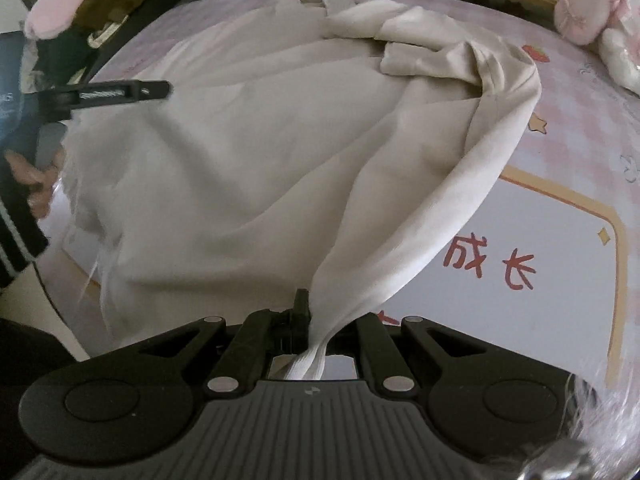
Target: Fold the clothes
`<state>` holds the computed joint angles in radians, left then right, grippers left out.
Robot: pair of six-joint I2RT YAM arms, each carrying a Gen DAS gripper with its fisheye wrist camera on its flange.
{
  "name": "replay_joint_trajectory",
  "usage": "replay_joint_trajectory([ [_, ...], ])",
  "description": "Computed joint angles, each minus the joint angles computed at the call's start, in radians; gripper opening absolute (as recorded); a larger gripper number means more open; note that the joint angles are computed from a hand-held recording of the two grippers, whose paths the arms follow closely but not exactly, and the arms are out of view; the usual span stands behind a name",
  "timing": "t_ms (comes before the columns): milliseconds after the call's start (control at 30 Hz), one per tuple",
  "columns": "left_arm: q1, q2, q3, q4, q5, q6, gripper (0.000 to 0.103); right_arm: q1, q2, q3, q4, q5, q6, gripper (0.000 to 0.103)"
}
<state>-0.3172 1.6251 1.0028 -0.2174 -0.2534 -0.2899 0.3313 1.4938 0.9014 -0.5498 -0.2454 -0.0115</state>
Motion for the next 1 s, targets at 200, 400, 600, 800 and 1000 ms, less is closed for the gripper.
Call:
replay_joint_trajectory([
  [200,0.171,0.045,0.024,0.018,-0.008,0.056,0.078,0.012,0.019,0.01,0.012,0.026,0.058,0.004],
  [400,0.277,0.199,0.138,0.044,0.048,0.094,0.077,0.053,0.023,0.022,0.007,0.086,0.11,0.004],
  [600,0.293,0.291,0.192,0.071,0.1,0.177,0.068,0.079,0.007,0.008,0.012,0.143,0.182,0.005],
  [800,0.311,0.253,0.113,0.152,0.143,0.16,0.004,0.108,0.003,0.009,0.004,0.197,0.263,0.007],
  [1000,0.345,0.354,0.259,0.113,0.147,0.101,0.002,0.152,0.033,0.044,-0.011,0.216,0.329,0.015],
])
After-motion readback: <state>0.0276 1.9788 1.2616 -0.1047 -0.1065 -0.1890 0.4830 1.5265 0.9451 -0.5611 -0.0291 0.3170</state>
